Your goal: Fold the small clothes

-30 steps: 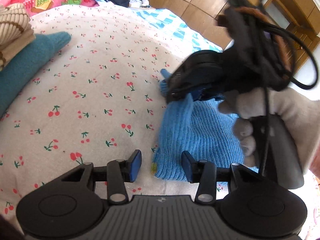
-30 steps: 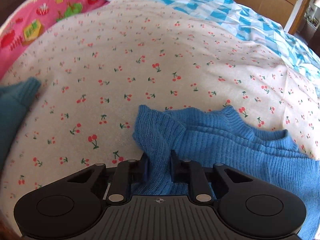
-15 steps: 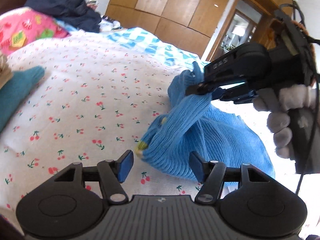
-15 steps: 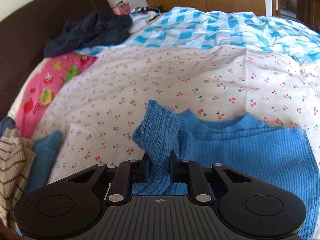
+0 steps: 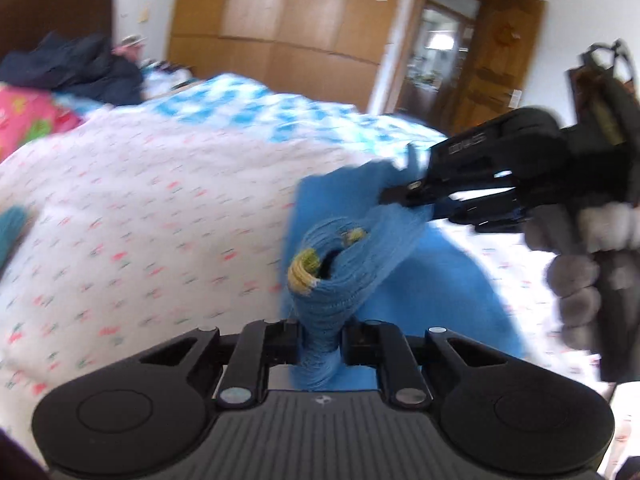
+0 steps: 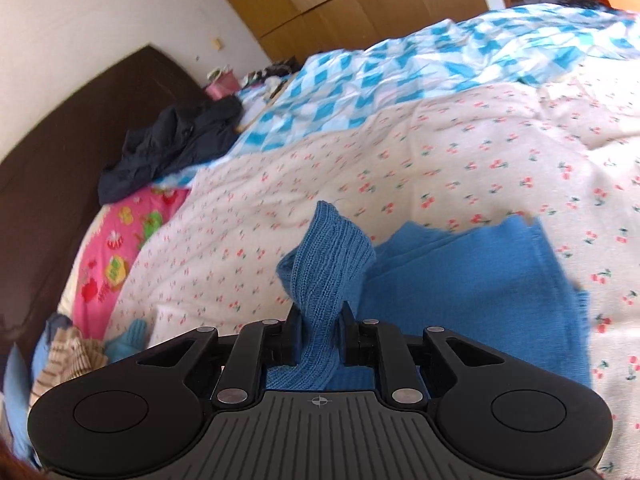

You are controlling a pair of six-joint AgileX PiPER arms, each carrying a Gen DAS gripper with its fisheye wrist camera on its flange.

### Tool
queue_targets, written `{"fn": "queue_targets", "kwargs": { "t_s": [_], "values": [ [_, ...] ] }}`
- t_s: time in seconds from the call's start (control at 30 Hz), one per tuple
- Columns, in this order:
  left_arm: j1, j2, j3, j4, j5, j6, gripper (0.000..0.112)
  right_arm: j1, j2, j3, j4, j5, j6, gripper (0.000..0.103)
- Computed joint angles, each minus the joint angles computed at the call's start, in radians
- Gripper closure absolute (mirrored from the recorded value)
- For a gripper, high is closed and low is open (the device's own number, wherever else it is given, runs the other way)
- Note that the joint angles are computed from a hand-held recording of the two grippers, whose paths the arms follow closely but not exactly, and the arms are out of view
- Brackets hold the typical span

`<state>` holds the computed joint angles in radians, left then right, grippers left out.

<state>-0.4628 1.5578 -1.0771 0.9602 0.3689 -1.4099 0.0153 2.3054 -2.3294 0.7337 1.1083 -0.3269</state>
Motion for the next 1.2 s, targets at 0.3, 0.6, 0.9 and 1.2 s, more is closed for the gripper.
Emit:
{"fn": "queue_targets", "kwargs": {
  "t_s": [0.3, 0.6, 0.9, 1.2],
  "values": [
    [-0.143, 0.236, -0.328, -0.292, 0.085, 0.381, 0.093, -0.213, -0.04, 0.308, 0.3, -0.132, -0.163, 0.088],
    [-0.244, 0.418, -0.581, -0.353, 0.255, 0.496, 0.093, -0.271, 0.135, 0.101, 0.262, -0.02, -0.088, 0.088],
    [-0.279, 0.434, -0.578, -0.284, 0.306, 0.463, 0.093, -0.293, 0.189, -0.004, 0.293, 0.092, -0.054, 0.072],
    [-0.274, 0.364, -0.474, -0.221, 0.262, 0.365, 0.093, -0.248, 0.072, 0.173, 0.284, -0.02, -0.178, 0.084]
  ]
}}
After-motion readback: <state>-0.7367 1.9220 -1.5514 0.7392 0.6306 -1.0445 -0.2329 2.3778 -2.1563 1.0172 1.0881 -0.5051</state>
